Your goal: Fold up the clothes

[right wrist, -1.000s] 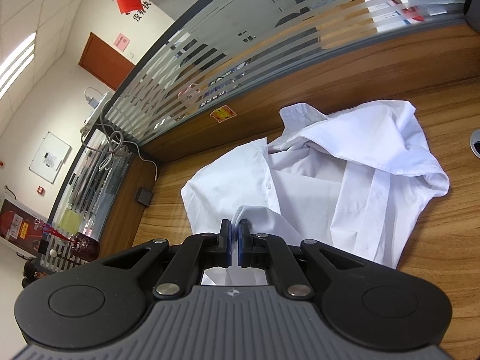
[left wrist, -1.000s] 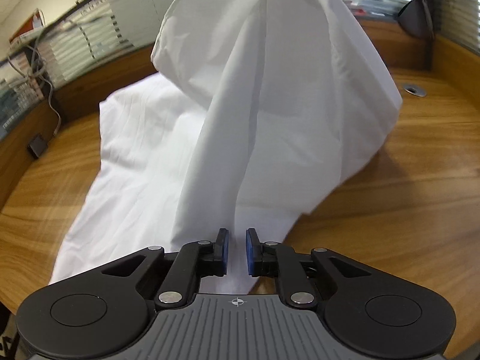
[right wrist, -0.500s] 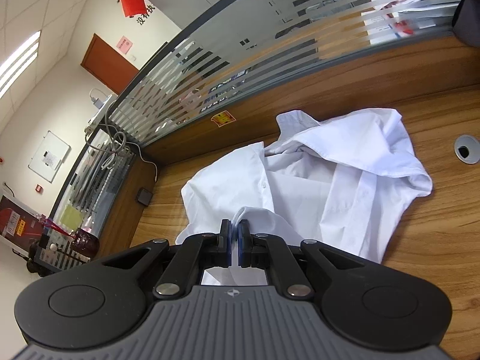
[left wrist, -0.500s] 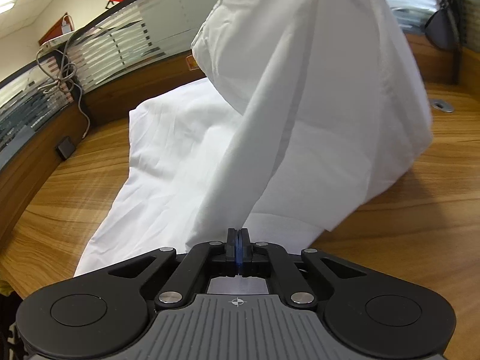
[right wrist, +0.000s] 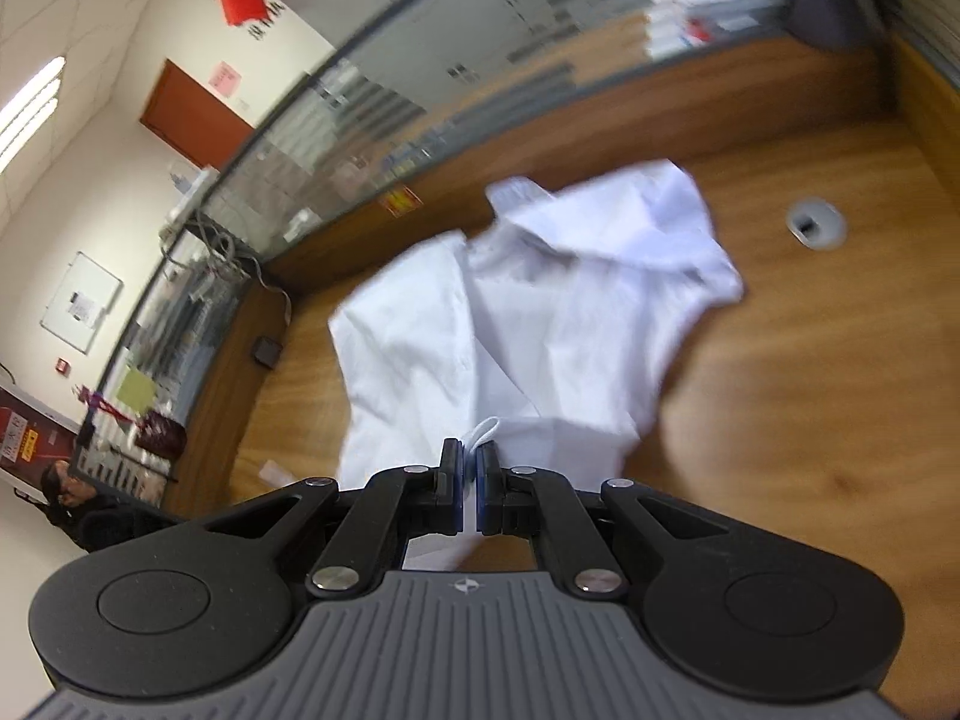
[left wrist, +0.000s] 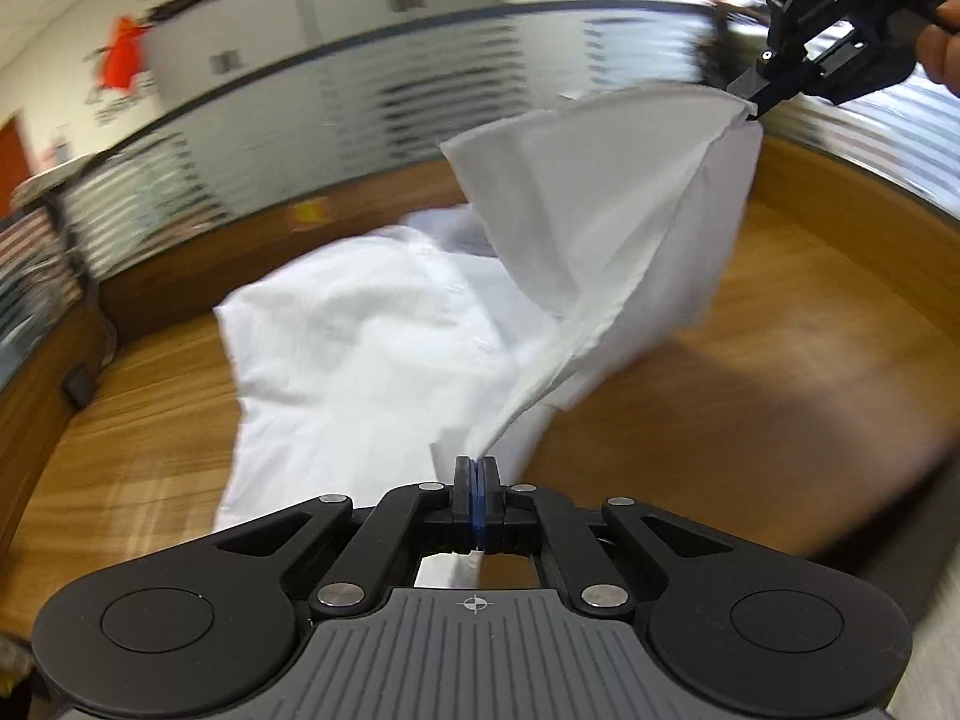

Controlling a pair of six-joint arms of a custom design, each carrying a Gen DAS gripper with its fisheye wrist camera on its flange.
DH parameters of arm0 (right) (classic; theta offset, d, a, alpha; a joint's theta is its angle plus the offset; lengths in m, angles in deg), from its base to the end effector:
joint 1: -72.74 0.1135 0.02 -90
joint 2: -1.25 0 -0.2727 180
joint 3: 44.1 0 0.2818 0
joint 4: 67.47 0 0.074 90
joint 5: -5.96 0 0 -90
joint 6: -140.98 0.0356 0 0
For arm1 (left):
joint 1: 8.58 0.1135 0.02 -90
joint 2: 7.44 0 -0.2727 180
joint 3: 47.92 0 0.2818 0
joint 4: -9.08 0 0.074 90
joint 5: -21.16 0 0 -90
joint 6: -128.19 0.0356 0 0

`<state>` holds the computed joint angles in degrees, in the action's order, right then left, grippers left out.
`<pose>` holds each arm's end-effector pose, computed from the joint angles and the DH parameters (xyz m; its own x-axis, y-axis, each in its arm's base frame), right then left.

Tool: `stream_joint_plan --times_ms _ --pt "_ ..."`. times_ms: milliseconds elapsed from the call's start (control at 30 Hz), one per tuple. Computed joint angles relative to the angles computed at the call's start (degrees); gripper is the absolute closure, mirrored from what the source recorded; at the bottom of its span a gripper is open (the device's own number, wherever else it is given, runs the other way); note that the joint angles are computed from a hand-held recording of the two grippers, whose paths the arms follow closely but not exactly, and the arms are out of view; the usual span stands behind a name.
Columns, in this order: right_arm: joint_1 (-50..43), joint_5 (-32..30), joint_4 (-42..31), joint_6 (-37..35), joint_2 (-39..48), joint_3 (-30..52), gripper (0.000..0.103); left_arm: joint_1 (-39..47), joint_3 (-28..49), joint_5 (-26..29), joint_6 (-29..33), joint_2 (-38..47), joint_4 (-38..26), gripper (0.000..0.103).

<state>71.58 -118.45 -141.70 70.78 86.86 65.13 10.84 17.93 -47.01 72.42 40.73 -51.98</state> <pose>0.3233 0.0136 0.4184 -0.8428 0.2966 -0.4491 -0.0599 0.7776 0.6259 0.1783 0.0488 0.3288 -0.5658 0.3542 -0.7446 0.3199 0.9266 0.1977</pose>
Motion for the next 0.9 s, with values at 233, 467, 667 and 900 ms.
stream_joint_plan --times_ms 233,467,667,900 --pt "-6.06 6.37 -11.58 -11.70 -13.52 -16.56 0.099 5.76 -1.14 5.08 12.15 1.55 -10.83 0.101" --pt "-1.99 22.50 -6.81 -15.11 -22.06 -35.82 0.099 8.60 -2.89 -2.27 7.95 7.23 -4.22 0.095" --pt "5.15 32.02 -2.58 -15.06 -26.28 -39.65 0.077 15.15 -1.85 -5.98 5.04 12.78 3.65 0.061" --pt "10.69 32.67 -0.79 -10.47 -23.89 -35.22 0.074 19.77 4.54 -7.82 -2.03 23.84 9.91 0.057"
